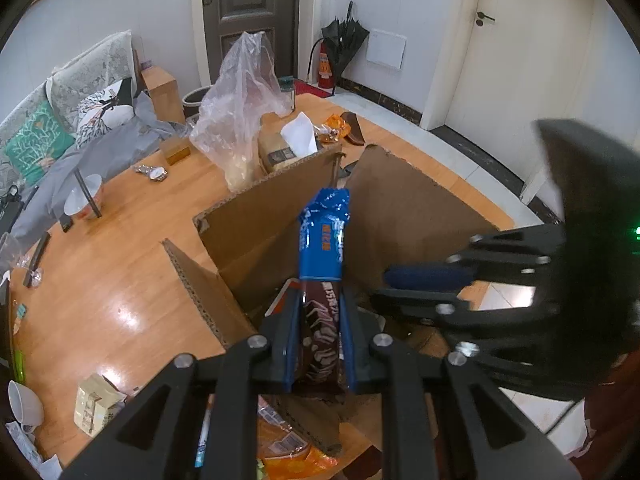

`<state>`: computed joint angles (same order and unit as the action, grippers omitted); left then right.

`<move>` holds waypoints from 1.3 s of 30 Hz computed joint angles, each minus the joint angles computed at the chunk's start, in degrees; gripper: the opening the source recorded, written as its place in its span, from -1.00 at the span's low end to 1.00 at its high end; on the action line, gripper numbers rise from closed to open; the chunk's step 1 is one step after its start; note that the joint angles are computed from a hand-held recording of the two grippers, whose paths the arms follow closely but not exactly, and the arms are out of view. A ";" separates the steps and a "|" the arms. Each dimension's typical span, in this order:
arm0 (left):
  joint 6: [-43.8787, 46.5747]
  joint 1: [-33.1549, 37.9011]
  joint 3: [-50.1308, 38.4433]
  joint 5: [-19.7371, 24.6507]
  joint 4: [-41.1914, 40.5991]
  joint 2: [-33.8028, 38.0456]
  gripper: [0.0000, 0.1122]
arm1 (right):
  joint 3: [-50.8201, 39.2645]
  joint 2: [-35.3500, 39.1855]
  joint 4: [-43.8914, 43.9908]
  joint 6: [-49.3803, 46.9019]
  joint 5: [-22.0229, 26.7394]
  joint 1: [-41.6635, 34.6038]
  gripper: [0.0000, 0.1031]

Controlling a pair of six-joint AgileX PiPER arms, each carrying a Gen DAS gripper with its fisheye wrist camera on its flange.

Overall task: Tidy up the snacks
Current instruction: 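Open the right gripper to drop the red-labelled bag while the left gripper releases the chocolate bar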

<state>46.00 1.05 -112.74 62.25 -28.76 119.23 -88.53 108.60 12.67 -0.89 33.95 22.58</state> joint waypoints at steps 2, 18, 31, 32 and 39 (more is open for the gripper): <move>-0.84 -0.96 -0.88 -0.12 1.41 0.73 -0.71 | 3.31 -3.07 0.56 -1.40 -2.09 -0.17 -0.74; -4.75 -5.81 0.80 -6.02 11.14 1.28 -0.69 | 6.54 -5.69 3.14 -4.89 -3.27 -0.77 -0.74; -3.22 -4.82 1.11 -4.85 8.67 0.33 -0.48 | 6.49 -6.04 1.84 -3.44 -3.12 -0.80 -0.74; -2.90 -4.58 1.39 -4.68 8.01 -0.02 -0.42 | 6.49 -6.14 1.88 -3.44 -3.04 -0.77 -0.74; 1.51 -1.11 6.73 -5.48 1.44 -6.06 0.05 | 5.80 -6.46 1.49 -2.88 -2.21 -0.28 -0.73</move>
<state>47.51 -0.06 -106.00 56.77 -27.33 113.17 -82.73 102.14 14.16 -3.78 31.74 22.31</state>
